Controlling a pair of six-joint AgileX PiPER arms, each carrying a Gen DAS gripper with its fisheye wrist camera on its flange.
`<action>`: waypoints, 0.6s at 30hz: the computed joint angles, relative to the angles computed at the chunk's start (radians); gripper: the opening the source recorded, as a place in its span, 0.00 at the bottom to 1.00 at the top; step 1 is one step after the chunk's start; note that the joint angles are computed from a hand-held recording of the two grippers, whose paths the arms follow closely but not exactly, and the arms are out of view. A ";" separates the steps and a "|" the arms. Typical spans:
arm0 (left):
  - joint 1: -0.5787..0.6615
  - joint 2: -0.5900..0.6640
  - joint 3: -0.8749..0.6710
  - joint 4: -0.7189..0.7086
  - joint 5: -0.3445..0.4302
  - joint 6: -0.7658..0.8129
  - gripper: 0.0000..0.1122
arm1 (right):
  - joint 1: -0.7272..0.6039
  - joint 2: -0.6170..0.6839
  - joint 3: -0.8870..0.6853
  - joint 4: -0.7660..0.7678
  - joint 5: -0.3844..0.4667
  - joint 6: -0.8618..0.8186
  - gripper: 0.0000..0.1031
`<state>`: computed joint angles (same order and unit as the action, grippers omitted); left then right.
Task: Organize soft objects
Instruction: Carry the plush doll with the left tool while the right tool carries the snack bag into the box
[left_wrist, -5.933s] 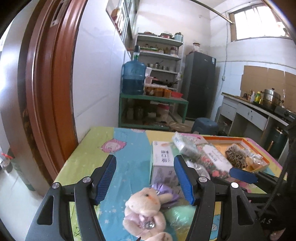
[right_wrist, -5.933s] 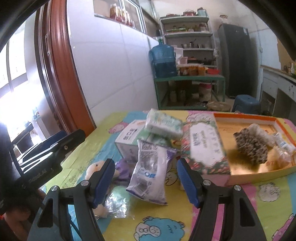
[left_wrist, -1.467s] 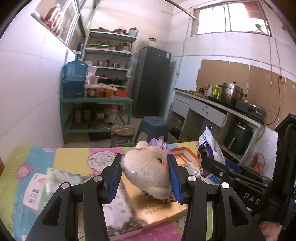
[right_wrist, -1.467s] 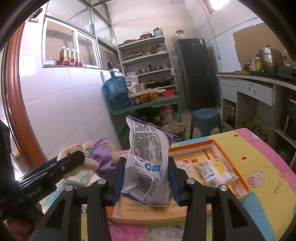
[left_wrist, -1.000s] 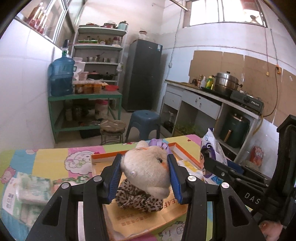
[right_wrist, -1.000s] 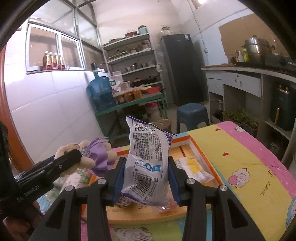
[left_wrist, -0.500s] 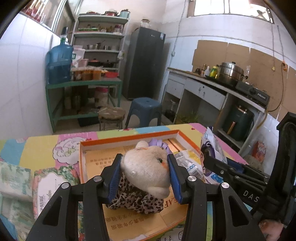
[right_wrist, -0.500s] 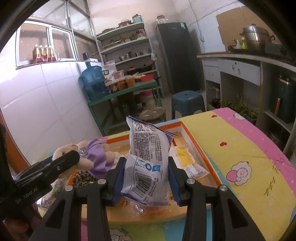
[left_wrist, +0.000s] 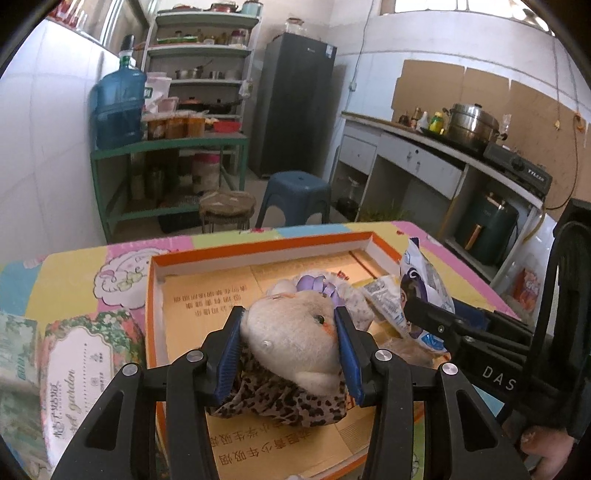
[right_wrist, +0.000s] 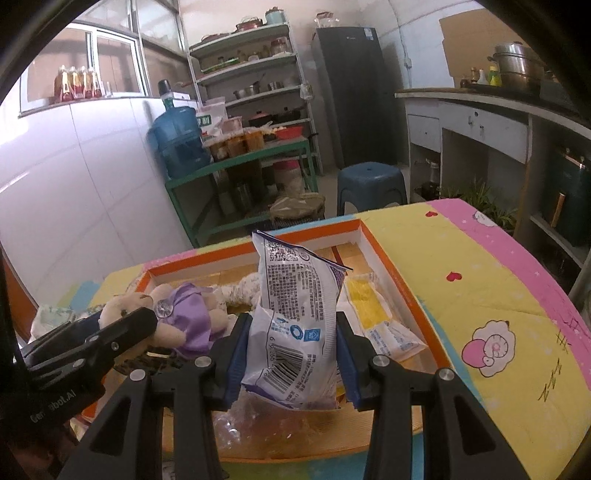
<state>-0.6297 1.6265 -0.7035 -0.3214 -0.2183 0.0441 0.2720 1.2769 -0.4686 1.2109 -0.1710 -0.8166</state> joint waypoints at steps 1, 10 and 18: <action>0.004 0.011 -0.004 0.022 0.003 -0.022 0.43 | -0.005 0.008 -0.004 -0.010 0.008 0.008 0.43; 0.028 0.062 -0.027 0.204 0.025 -0.202 0.45 | -0.009 0.056 -0.020 -0.153 0.019 0.136 0.44; 0.024 0.066 -0.034 0.168 0.038 -0.160 0.48 | -0.017 0.051 -0.004 -0.226 0.010 0.225 0.58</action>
